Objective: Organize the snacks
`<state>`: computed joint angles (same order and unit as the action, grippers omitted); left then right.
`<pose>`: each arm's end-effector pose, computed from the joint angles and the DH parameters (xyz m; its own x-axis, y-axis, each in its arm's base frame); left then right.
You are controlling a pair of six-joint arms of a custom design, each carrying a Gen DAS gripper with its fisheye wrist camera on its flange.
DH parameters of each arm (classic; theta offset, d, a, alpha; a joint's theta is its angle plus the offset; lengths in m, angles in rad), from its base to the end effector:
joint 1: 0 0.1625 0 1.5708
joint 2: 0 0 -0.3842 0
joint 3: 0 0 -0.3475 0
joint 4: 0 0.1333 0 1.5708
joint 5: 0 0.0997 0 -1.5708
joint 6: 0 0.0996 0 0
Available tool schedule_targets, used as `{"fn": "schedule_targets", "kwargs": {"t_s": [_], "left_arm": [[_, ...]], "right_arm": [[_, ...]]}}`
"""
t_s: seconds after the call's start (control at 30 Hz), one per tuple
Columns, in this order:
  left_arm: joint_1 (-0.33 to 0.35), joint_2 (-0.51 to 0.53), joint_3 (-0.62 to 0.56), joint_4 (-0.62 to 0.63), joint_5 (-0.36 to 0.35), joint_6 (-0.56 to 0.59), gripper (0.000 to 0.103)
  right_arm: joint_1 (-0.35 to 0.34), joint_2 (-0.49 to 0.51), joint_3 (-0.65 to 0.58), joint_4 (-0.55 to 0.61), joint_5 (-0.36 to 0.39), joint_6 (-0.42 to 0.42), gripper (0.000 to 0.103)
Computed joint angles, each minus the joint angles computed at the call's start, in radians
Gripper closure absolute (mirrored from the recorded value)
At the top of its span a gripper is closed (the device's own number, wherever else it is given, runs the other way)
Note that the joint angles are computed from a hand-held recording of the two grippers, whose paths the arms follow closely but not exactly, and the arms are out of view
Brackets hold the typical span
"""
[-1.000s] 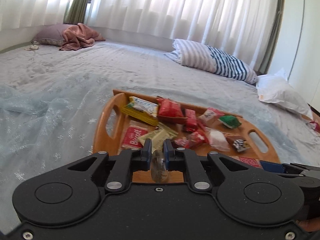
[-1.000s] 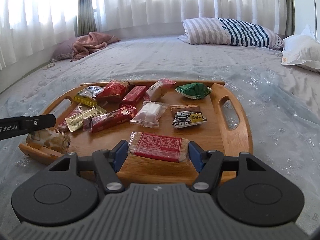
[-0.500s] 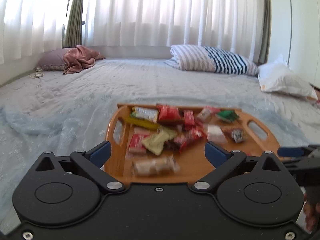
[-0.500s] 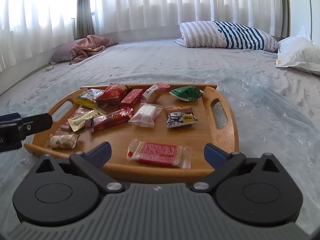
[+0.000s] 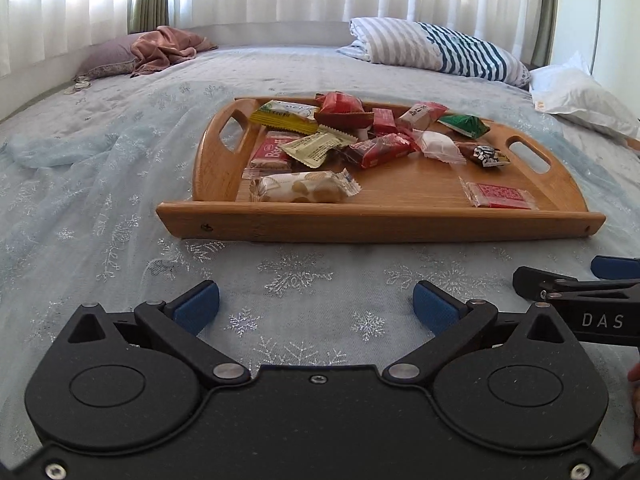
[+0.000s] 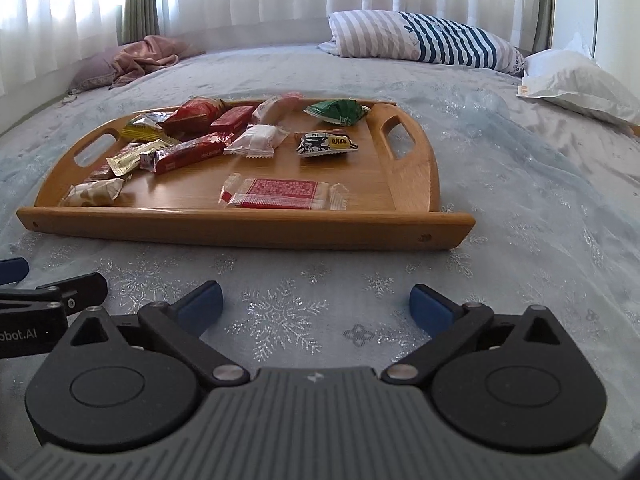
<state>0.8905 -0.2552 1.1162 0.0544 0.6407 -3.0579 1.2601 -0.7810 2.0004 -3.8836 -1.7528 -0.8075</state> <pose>-0.1837 -0.5659 -0.1121 -0.7276 0.0477 -0.6843 0.5615 0.6145 -0.5542 -0.0508 -0.5354 0.1503 -0.7149 -0.0024 0.6993 -0.5440 0.6303 -0.5539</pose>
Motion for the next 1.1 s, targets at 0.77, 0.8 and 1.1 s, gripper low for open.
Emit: {"fn": "schedule_targets", "kwargs": {"t_s": [0.77, 0.8, 1.1], "left_arm": [[-0.002, 0.003, 0.004, -0.028, -0.012, 0.031, 0.000], [-0.002, 0.003, 0.004, -0.028, -0.012, 0.031, 0.000], [-0.002, 0.003, 0.003, -0.026, -0.012, 0.030, 0.000]], "right_arm": [[-0.001, 0.014, -0.005, -0.027, 0.002, -0.005, 0.000], [-0.001, 0.014, -0.005, -0.027, 0.002, -0.005, 0.000], [-0.001, 0.015, -0.005, -0.027, 0.002, -0.005, 0.000]]}}
